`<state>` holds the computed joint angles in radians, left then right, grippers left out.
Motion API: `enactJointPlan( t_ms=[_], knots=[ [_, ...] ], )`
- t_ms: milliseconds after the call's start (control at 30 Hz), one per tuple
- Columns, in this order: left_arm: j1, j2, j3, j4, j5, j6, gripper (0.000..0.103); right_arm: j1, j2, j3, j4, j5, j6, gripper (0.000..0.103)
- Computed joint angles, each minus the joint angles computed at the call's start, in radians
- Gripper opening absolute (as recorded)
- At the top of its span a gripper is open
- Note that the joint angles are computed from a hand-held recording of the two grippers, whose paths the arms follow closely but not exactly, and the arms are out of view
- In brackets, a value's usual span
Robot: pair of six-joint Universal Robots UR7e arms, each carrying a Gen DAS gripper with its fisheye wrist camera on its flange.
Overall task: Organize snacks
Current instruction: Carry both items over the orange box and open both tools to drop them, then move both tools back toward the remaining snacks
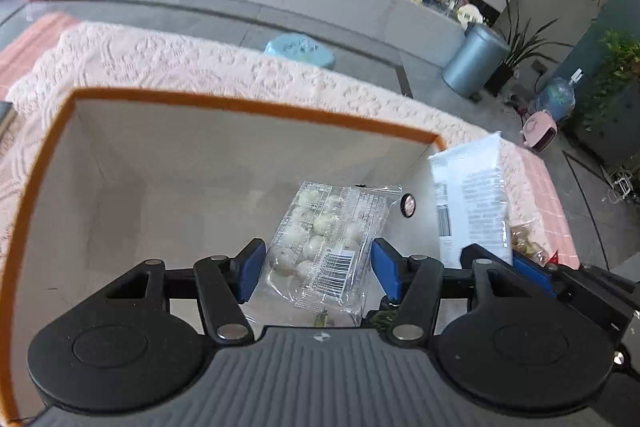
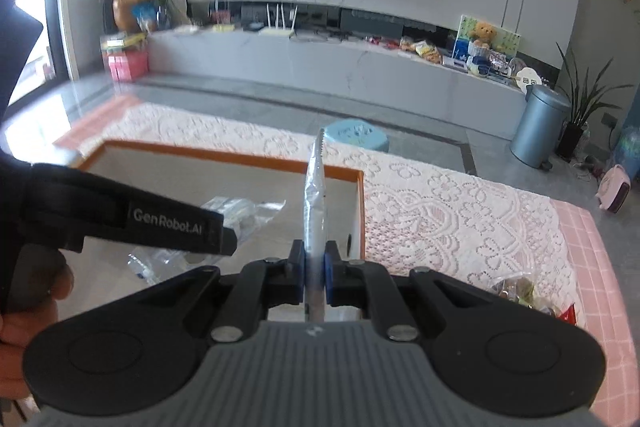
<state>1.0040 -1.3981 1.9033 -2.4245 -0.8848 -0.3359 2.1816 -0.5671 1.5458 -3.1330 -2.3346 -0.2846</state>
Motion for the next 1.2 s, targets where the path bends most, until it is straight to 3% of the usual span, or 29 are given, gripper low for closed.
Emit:
enactJointPlan(
  t_ms=[167, 433, 867, 933, 1033, 1100, 1200],
  knots=[
    [0.028, 0.018, -0.024, 0.063, -0.032, -0.039, 0.066, -0.024, 0.025, -0.065, 0.173, -0.023, 0.061, 0.005],
    [0.042, 0.029, -0.044, 0.149, -0.035, -0.075, 0.067, -0.038, 0.046, -0.104, 0.327, -0.058, 0.086, 0.005],
    [0.061, 0.033, -0.069, 0.204, -0.073, -0.133, 0.07, -0.02, 0.066, -0.127, 0.364, -0.116, 0.033, 0.008],
    [0.056, 0.028, -0.059, 0.187, -0.064, -0.131, 0.074, -0.016, 0.064, -0.125, 0.355, -0.123, 0.022, 0.018],
    [0.048, 0.018, -0.042, 0.142, -0.063, -0.121, 0.08, -0.009, 0.058, -0.122, 0.348, -0.127, 0.012, 0.02],
    [0.042, 0.007, -0.022, 0.091, -0.06, -0.104, 0.084, -0.002, 0.056, -0.121, 0.338, -0.141, 0.006, 0.029],
    [0.035, -0.004, -0.004, 0.047, -0.065, -0.076, 0.085, 0.009, 0.047, -0.111, 0.323, -0.142, -0.002, 0.031]
  ],
)
